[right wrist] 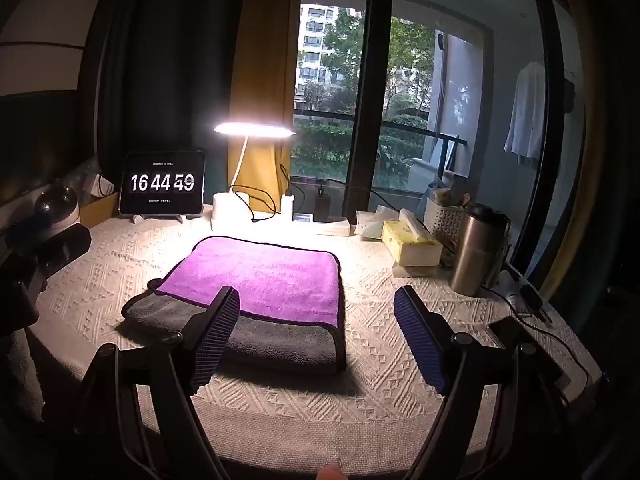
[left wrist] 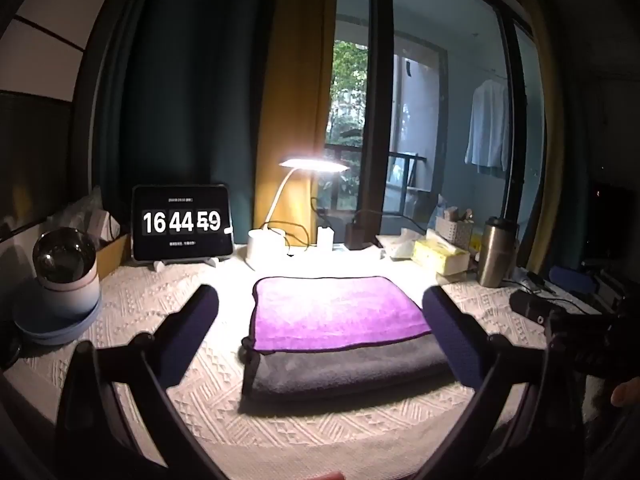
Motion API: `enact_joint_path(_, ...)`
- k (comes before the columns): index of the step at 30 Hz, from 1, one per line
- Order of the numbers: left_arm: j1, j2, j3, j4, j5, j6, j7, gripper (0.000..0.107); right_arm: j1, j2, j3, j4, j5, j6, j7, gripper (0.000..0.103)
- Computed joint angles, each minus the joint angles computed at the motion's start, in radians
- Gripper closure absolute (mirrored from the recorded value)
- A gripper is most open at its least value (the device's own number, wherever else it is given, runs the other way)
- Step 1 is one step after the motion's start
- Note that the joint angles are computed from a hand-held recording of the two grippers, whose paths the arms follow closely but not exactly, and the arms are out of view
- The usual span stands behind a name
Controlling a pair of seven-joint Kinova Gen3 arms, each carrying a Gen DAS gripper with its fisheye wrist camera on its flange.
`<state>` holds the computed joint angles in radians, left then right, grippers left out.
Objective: Fold towel
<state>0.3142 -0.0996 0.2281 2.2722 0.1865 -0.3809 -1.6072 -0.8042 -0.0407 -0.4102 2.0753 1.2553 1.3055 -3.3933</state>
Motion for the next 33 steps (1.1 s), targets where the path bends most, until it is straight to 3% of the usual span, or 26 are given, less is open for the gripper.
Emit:
enact_joint_path(18, 0.005, 0.013, 0.002, -0.009, 0.02, 0.008, -0.009, 0.005, 0.018, -0.012, 0.003, -0.001, -0.002, -0.031, -0.007, 0.021)
enact_joint_path(26, 0.01, 0.013, -0.02, -0.014, -0.046, 0.021, 0.052, 0.005, 0.02, -0.011, 0.002, 0.0, -0.002, -0.034, -0.01, 0.021)
enact_joint_path(33, 0.003, 0.012, -0.012, -0.014, -0.041, 0.022, 0.048, 0.005, 0.025, -0.013, 0.006, 0.0, -0.003, -0.044, -0.007, 0.021)
